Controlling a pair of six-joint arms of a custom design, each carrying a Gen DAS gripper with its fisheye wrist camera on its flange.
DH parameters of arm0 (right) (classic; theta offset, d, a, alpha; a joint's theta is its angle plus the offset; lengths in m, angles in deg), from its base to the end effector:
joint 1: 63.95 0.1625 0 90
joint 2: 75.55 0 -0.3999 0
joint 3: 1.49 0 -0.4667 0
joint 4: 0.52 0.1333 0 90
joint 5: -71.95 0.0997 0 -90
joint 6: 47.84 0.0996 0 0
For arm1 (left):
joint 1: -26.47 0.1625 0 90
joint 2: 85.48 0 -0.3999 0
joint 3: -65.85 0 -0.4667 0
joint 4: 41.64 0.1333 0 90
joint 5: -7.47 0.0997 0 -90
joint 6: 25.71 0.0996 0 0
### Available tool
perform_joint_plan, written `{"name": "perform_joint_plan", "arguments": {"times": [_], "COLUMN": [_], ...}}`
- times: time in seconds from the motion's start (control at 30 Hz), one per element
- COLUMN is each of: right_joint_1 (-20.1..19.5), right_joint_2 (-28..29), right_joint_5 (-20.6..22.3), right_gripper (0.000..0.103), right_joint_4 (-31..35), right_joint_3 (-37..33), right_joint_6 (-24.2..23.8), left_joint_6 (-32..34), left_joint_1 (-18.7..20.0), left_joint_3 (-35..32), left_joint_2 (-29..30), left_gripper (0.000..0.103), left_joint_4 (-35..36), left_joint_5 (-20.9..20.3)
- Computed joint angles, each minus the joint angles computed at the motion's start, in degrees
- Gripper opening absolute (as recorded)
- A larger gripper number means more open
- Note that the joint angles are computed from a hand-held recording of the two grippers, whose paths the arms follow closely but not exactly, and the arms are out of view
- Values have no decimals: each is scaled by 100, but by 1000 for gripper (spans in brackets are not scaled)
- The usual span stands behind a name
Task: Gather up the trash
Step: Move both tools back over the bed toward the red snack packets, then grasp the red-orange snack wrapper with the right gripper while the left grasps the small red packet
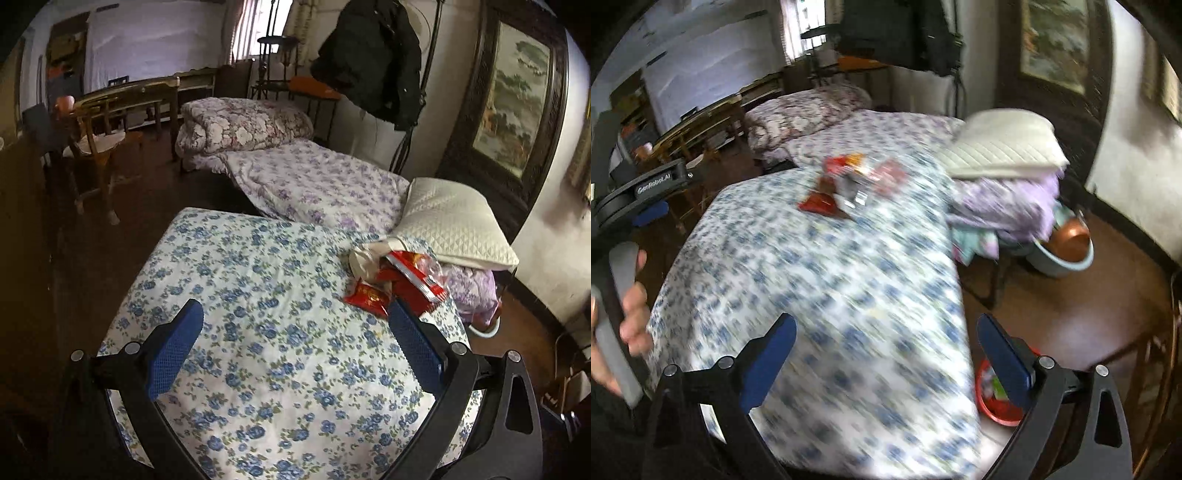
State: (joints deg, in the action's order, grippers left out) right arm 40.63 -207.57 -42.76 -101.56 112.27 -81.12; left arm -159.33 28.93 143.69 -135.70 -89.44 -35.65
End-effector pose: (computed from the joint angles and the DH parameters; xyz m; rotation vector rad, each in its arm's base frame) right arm 0.1659 -0.2738 0.5757 0.9117 -2.4188 0.5738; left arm -0.6304 -0.2333 0.1364 -0.2173 1.9984 -1.2530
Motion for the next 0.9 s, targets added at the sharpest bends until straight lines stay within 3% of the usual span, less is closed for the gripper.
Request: {"name": "perform_joint_plan", "arguments": {"times": [0.1,0.23,0.33,0.43,0.7,0.87,0.9], "right_joint_1": [455,669,735,519,488,418,382], "right_joint_2": [475,1085,1313,1147,1704,2116,2154], "right_joint_5": [21,266,171,289,16,-164,-153], "right_gripper": [97,97,97,97,97,96,85], "right_joint_4": [-391,-976,-1689,-2386,-2761,-2914,-2895], "right_joint_3": [42,12,181,573,494,406,394], "right_joint_6": [542,1038,832,230,-264,-270,-238], "left_joint_6": [-99,-338,-471,-552,-721,-657,-660], "left_joint_1": [-5,14,33,51,43,56,54], "left_joint_3": [84,162,347,528,615,567,604], "left_joint_2": [-78,-174,-344,-508,-614,-560,-595], "left_gripper": [96,96,96,96,96,96,96], "left_joint_4": [106,247,161,25,-151,-75,-111], "left_joint_5": [-93,-245,-319,-405,-281,-360,-357]}}
